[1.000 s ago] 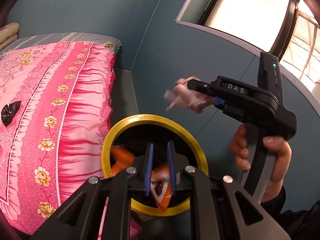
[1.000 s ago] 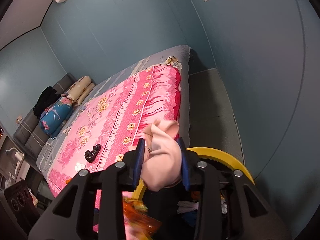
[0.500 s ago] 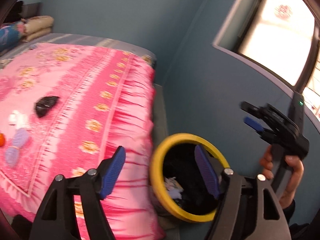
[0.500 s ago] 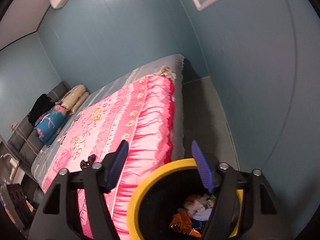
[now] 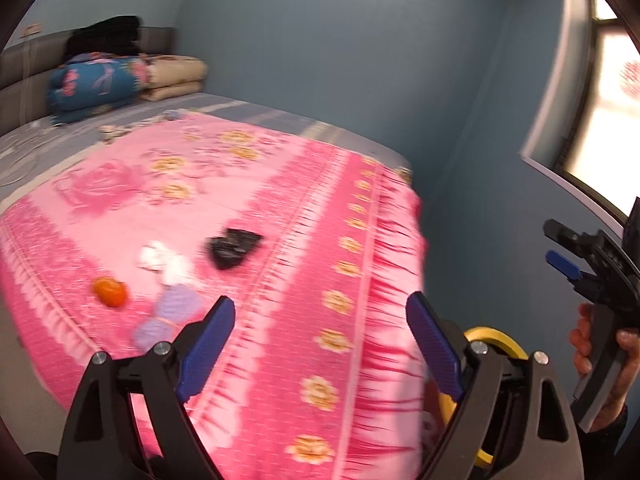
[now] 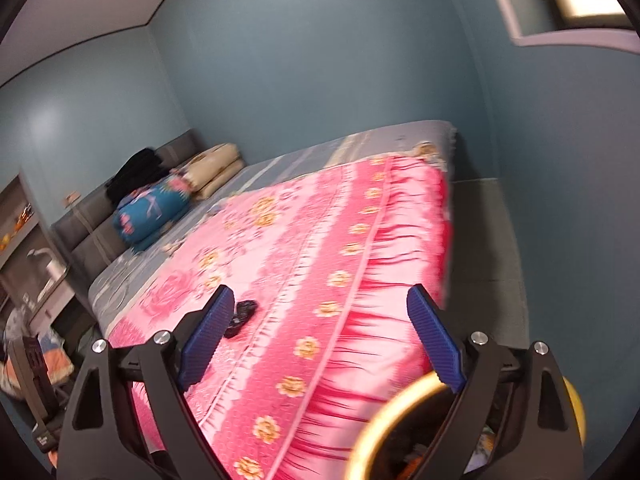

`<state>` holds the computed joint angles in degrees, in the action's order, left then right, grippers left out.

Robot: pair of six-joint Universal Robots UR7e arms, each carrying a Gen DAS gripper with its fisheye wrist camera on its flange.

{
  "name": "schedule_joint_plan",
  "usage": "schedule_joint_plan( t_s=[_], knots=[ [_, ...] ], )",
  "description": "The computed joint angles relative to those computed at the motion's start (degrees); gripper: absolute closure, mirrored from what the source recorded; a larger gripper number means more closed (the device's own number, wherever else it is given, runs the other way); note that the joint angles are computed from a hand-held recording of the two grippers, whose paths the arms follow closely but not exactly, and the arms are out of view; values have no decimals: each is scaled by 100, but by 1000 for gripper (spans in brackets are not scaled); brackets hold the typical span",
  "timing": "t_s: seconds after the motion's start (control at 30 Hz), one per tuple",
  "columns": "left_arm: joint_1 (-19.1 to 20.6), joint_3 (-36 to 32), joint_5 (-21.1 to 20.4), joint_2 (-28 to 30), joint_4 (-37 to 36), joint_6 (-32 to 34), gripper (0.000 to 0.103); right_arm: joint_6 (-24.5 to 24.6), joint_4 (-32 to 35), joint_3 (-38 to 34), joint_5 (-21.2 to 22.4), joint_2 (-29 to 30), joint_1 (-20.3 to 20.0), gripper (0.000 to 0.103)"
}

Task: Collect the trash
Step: 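Move both tools back over the remaining trash on the bed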

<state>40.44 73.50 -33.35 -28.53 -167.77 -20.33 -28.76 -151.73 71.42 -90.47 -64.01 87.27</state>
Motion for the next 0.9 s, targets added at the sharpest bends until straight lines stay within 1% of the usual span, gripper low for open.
schedule_joint_plan(
  t_s=[0.17, 0.4, 0.53, 0.63, 0.83, 0.9],
  knots=[
    [111, 540, 584, -434, -84, -270, 16, -194, 221, -260, 2, 450, 280, 15],
    [324, 1066, 1044, -899, 194, -819, 14, -313, 507, -749, -199, 1155, 606, 14],
    [546, 1251, 1100, -1101, 447, -1158, 14, -363, 683, -1077, -371, 1616, 724, 14],
    [700, 1282, 1149, -1138, 539, -1248, 14, -461, 796, -1373, -537, 1999, 792, 14],
    [1096, 1309, 1046, -1227, 778, -1507, 14, -633, 1034, -1999, -871, 2707, 890, 14],
    [1210, 1283, 994, -1220, 849, -1570, 14, -652, 1191, -2341, -1015, 3039, 932, 14]
  ],
)
